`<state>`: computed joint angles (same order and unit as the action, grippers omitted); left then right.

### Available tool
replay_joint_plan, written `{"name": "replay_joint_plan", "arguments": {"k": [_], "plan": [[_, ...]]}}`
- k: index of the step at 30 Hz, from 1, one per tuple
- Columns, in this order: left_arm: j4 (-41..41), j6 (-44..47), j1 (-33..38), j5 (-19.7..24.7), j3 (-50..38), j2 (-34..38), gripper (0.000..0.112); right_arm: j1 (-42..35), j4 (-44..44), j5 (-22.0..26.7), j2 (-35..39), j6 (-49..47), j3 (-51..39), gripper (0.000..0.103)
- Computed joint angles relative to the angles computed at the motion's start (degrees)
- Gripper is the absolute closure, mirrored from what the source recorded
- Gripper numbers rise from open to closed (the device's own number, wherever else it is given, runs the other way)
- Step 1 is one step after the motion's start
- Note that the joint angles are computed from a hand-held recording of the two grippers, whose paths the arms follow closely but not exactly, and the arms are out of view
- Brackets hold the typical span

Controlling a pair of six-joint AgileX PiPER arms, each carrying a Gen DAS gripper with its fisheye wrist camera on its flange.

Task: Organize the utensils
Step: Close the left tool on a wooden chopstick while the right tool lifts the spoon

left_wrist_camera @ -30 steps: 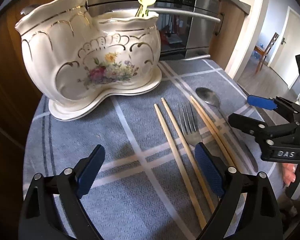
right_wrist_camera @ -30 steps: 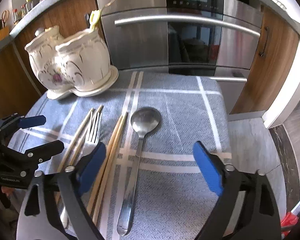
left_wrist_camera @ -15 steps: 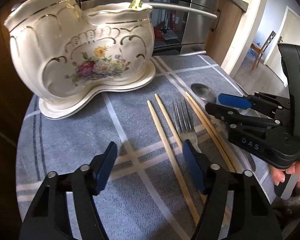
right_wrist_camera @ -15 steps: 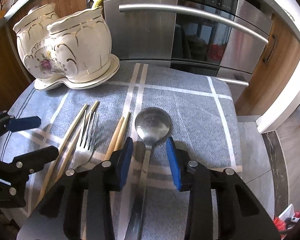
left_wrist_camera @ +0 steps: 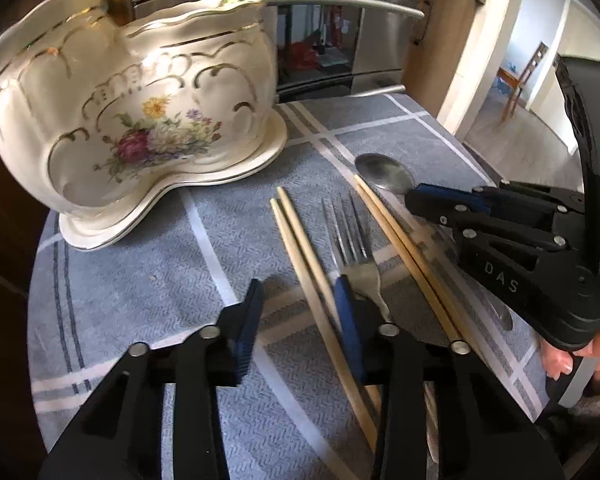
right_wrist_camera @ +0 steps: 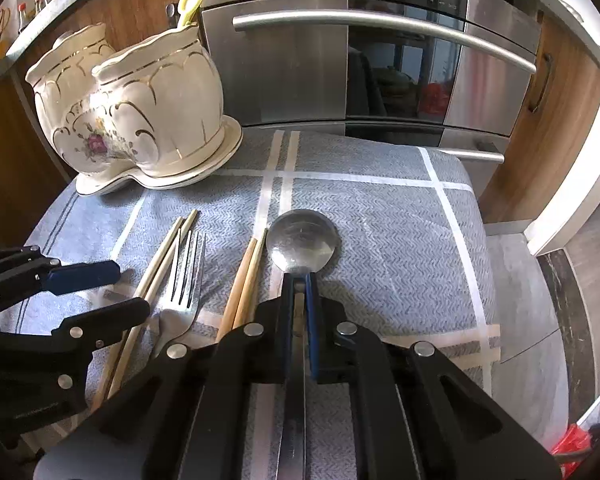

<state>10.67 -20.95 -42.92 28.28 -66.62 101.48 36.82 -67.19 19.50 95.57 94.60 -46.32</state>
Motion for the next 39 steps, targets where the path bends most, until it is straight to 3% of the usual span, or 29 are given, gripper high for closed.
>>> {"name": "replay_joint_plan", "arguments": {"k": [2, 5, 8, 16, 19, 27, 30, 32, 35, 39], "plan": [[-1.0, 0.8, -0.3, 1.2, -0.7, 0.0, 0.082, -0.2, -0.6, -0.7, -0.4, 0.8, 0.6, 0.097], [-9.5, 7.5, 1.3, 0.1, 0.3, -1.0, 0.082, -0.9, -0.7, -1.8, -1.3, 1.3, 1.6, 0.097], [-9.7, 7.1, 1.7, -0.5, 0.9, -1.8, 0.082, -1.2, -1.7, -2.3, -1.6, 2.5, 2.1, 0.097], [1.9, -3.3, -0.4, 2.8, -0.5, -0.4, 0.087, -0.8, -4.5, -1.7, -2.5, 5.2, 3.6, 0.097], [-0.8, -1.1, 0.5, 3.3, -1.5, 0.2, 0.088, -1.0, -4.8, -2.1, -3.3, 5.4, 4.3, 0.097], [7.2, -5.6, -2.9, 6.8, -6.7, 4.5, 0.088, -0.2, -3.2, -1.3, -2.1, 3.0, 3.1, 0.097], [4.6, -2.8, -1.9, 7.1, -8.5, 5.7, 0.092, 0.2, -2.0, -0.8, -1.6, 0.9, 2.4, 0.097], [5.0, -3.0, -1.4, 6.4, -8.1, 5.7, 0.104, -0.4, -2.3, -1.8, -1.8, 1.1, 2.6, 0.097], [3.1, -1.2, -0.4, 4.0, -6.1, 4.5, 0.106, -1.7, -7.0, -4.7, -2.7, 6.7, 4.3, 0.098], [-2.8, 3.5, 1.7, -0.3, -2.0, 1.7, 0.106, -2.1, -20.0, -6.7, -5.3, 20.4, 6.9, 0.098]]}}
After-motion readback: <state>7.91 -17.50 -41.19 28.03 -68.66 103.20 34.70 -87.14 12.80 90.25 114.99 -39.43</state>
